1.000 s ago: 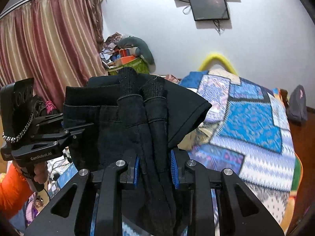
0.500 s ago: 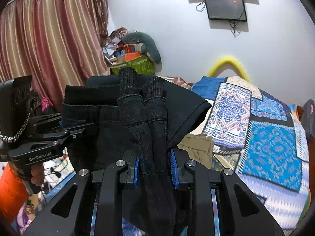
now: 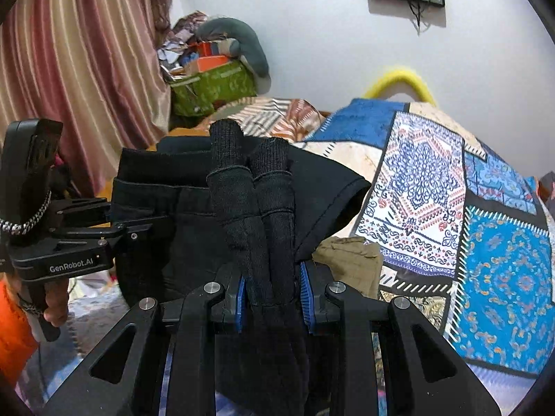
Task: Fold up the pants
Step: 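Carry the held black pants with both grippers toward the khaki pants, then lower the black pants onto the khaki pants and open both grippers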
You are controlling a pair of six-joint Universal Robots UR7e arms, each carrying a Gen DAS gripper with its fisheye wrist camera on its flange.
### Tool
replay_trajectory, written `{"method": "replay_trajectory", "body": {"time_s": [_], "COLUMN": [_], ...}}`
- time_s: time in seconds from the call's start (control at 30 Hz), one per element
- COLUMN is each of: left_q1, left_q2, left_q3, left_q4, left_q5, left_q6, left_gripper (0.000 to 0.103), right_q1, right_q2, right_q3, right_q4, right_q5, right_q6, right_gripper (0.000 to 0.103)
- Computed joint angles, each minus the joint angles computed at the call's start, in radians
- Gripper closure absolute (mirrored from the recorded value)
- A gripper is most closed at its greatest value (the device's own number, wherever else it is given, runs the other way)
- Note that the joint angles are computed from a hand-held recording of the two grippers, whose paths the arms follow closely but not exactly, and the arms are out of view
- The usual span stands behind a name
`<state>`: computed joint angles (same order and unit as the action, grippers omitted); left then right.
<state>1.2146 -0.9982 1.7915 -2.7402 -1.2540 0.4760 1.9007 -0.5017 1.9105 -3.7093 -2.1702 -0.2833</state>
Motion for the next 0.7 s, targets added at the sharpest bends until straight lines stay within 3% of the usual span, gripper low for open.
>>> {"method": "replay_trajectory", "body": {"time_s": [0.23, 0.37, 0.47, 0.7], "left_q1": [0.034, 0.06, 0.07, 0.032], "left_q2": [0.134, 0.178, 0.173, 0.07], "left_q3": [-0.112, -0.169, -0.183, -0.078], "left_q4": [0.008, 0.055, 0.076, -0.001], "left_q5": [0.063, 0.081, 0.066, 0.126], "left_q6": [-0.006, -0.041, -0.055, -0.042], "left_gripper": [0.063, 0.054, 0.05, 0.05], "right_q1": [-0.063, -0.068, -0.063, -0.011], "right_q2": [0.033, 0.057, 0.045, -0.034], "right_q3": [-0.05, -0.106, -0.091, 0.019], "right_q4": [0.028, 0.131, 0.148, 0.123], "right_q5": [0.013, -0.08, -0.101, -0.159], "right_q6": [0.035, 0.036, 0.031, 0.051], "right_gripper": [0.076, 0.062, 0.058, 0.056]}}
